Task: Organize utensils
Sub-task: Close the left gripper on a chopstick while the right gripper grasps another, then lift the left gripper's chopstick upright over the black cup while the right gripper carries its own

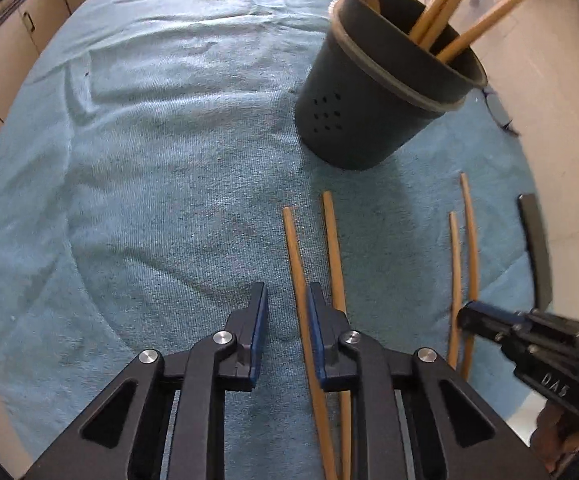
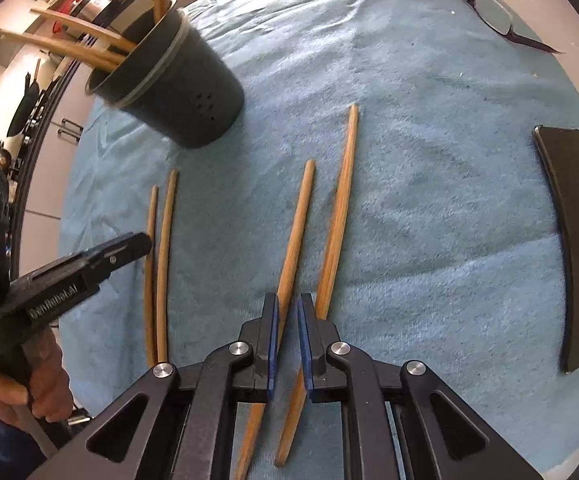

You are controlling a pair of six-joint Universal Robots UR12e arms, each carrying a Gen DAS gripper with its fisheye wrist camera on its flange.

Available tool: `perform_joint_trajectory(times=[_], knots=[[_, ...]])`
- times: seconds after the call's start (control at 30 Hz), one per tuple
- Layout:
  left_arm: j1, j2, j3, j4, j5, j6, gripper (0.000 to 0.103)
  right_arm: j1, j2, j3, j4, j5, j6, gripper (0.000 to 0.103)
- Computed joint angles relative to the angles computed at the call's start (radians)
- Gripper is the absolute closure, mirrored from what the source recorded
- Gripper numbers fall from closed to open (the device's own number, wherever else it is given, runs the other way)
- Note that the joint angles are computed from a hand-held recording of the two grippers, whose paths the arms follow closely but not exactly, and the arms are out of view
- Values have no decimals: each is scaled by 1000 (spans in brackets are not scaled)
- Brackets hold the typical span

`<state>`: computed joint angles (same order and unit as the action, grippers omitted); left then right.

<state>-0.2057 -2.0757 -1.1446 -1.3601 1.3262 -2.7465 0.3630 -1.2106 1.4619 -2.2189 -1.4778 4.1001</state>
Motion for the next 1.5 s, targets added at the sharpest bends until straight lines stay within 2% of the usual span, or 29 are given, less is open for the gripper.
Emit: perform_joint_trajectory(times=[0.03, 0.07, 0.1, 0.17, 0.27, 0.4, 0.5, 0.57, 0.73, 0.87, 1.07, 1.5], knots=[[-4, 2, -2, 5, 11, 0, 88, -1, 1, -2, 4, -1, 0, 93], [-8, 4, -6, 9, 26, 1, 96, -2, 3, -7, 12, -2, 1, 92], [-15, 13, -23, 37, 60, 2, 96, -4, 6, -12, 17, -2, 1, 92], [-15, 23, -41, 58, 67, 10, 96, -4, 16, -28, 40, 0, -4, 90], [-4, 32, -52, 50, 52, -8, 97, 1, 28, -55, 80, -23, -28, 90], [26, 42, -69, 57, -16, -39, 97, 9, 42, -82, 107, -52, -59, 94], [52, 68, -96, 103, -70, -60, 97, 6, 34, -57, 43, -21, -45, 95], [64, 86, -111, 139, -101, -75, 97, 9, 23, -45, -5, -28, -48, 96], [96, 131, -144, 244, -161, -105, 97, 28, -3, -35, -106, -103, -81, 96], [111, 154, -155, 288, -194, -133, 97, 48, -10, -39, -169, -157, -94, 96], [106, 177, -166, 355, -195, -156, 97, 74, -14, -50, -225, -230, -147, 96], [116, 201, -186, 409, -218, -164, 97, 85, -24, -45, -295, -274, -179, 96]])
